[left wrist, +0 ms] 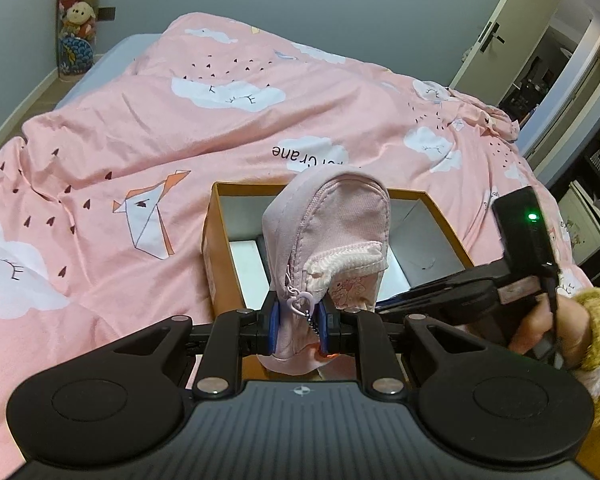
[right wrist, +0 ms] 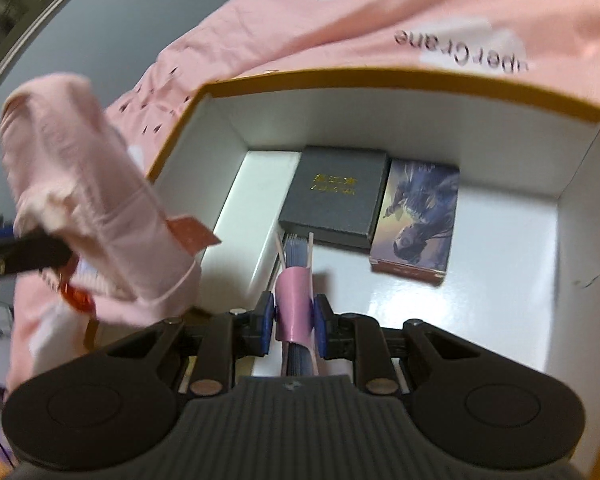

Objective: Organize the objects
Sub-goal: 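Lower the pink card holder into the orange box and open the right tool, then lower the pink pouch into the orange box and open the left tool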

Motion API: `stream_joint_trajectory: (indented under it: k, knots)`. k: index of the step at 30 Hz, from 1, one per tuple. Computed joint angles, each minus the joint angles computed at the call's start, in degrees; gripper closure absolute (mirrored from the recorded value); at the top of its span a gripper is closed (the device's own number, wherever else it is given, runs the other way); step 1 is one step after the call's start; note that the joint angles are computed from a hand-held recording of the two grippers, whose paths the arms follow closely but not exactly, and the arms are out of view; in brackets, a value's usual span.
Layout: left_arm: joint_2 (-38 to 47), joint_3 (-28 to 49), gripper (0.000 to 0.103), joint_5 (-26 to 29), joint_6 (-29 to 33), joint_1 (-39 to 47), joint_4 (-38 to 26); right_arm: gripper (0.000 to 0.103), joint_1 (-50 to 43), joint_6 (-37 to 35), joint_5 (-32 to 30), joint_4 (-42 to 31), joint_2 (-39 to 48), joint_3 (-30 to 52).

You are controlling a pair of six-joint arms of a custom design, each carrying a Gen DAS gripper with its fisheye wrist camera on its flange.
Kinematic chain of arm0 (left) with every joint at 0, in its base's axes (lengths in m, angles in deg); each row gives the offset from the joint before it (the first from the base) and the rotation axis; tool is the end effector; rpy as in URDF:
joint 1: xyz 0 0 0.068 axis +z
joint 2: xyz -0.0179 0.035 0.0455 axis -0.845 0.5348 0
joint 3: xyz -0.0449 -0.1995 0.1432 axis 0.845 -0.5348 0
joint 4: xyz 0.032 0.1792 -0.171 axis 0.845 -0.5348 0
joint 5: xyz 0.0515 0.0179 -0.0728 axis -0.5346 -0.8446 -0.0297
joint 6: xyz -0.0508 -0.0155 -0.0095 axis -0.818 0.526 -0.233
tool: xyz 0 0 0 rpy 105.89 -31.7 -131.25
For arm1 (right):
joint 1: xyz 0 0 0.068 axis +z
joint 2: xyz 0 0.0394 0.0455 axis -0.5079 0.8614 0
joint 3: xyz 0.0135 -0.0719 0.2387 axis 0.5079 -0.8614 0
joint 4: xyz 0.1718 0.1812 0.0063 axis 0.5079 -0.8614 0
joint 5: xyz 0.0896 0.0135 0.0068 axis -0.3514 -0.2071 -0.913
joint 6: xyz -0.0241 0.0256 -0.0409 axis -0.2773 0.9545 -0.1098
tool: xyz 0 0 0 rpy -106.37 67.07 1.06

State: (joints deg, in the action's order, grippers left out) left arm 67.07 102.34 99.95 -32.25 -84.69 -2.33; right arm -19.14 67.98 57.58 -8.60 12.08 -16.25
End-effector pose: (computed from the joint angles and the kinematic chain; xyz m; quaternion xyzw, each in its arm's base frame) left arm 0.3266 -0.1825 0.2165 0.2943 0.8893 -0.2519 0.2431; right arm 0.3041 0.0718 0.1493 0.0573 0.9568 0.2076 0.1955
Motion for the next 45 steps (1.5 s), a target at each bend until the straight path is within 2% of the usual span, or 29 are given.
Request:
stream_joint_trajectory:
  k: [4,6,10,14,17,24,25,26,36,39,45]
  knots:
    - [1.2,0.6,0.082,0.0,0.3,-0.3,0.6,0.081,-2.7,5.1,-5.7,3.1,3.1,-0.4]
    - [1.8,1.0,0.082,0.4,0.5,-0.2,0.3,0.081,-3.3,5.0,-6.5,2.1,3.8,0.4]
    - [2.7,1.9,0.082,0.7,0.2,-0.4,0.2,0.078,-2.3,2.7,-1.9,-3.6,5.5,3.9]
    - [3.3,2.5,0.082,0.6,0.5,-0.9,-0.1,0.069,-1.4,0.5,0.9,-6.8,8.5,6.5]
    - [3.6,2.8,0.082,0.7,0.7,-1.3,-0.2,0.067,-0.3,-2.0,4.1,-10.1,11.1,9.1]
    - [3.8,3.1,0.082,0.7,0.7,-1.6,-0.2,0.066,0.2,-5.8,4.1,-14.6,14.2,12.8]
    - [3.8,3.1,0.082,0.7,0.7,-1.7,-0.2,0.069,0.2,-6.2,3.8,-14.6,14.4,12.9]
    - [3.8,3.1,0.082,0.7,0.8,-1.7,-0.2,0.071,0.1,-6.7,3.4,-14.4,14.5,12.9]
    - [4.7,3.6,0.082,0.7,1.1,-2.0,-0.7,0.072,1.8,-14.6,3.7,-11.6,14.3,11.1]
    - [5.6,4.7,0.082,1.0,1.1,-2.5,-1.9,0.072,0.1,-13.7,2.1,-10.8,13.4,10.1]
    - [9.2,9.1,0.082,0.2,1.2,-4.5,-6.3,0.071,-2.4,-15.9,9.2,-7.8,2.9,1.5]
